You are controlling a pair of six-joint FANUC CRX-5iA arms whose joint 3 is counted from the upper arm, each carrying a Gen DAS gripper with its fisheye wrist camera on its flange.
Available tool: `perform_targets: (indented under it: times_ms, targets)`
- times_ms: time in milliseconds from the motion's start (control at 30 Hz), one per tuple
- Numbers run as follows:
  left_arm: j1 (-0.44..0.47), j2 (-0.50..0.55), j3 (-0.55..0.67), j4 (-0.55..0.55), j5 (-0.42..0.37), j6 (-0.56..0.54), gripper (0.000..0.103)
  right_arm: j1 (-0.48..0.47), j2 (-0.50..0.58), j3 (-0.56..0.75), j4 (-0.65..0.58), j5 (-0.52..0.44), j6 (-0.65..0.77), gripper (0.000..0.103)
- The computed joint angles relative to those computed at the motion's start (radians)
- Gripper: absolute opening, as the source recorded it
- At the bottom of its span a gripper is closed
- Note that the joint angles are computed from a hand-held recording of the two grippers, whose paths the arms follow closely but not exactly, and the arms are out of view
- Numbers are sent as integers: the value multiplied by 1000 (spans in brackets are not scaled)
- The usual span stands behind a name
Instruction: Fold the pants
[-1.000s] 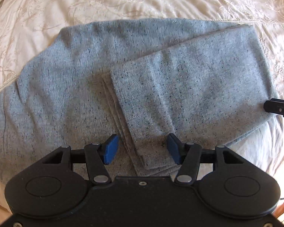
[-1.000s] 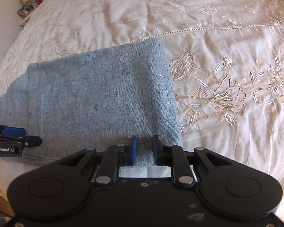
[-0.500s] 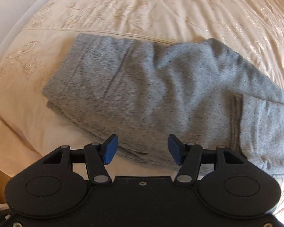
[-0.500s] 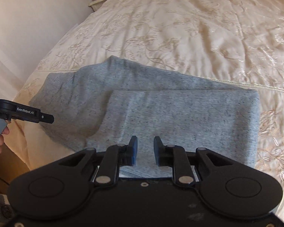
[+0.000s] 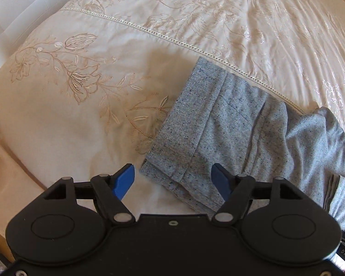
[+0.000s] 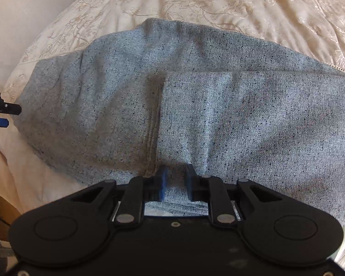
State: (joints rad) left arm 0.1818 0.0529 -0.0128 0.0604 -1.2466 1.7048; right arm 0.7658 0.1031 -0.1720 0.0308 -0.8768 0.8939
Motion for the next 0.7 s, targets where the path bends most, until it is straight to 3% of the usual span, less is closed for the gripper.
perform_targets:
  times_ms: [100,200,267,433,533,567,600,633,667,700]
  targets:
    - [24,22,-31,46,2,-58,80,19,28,24,41,-30,-33,20]
    - [41,22,-87,86,44,-95,96,30,50,42,65,-51,-45,20]
    - [51,28,-109,119,69,-111,100,31,53,42,70,-55,-58,20]
    - [73,38,-153,204,167,-98,99,43,58,40,96,-58,-98,20]
    - [79,25,-175,256,217,-138,73,49,65,44,108,-59,-117,21]
    - [86,15,-195,296,239,-185,55,50,64,44,109,-59,-123,22]
    - [89,16,-197,324,234,-230,43,52,60,41,109,-59,-131,22]
    - [82,19,-176,303,221,-225,41,52,56,42,108,-61,-135,22]
    - [77,15,-165,287,217,-220,27,52,49,42,109,-65,-140,22]
    - [74,15,-144,273,209,-220,25,55,41,39,121,-63,-158,22]
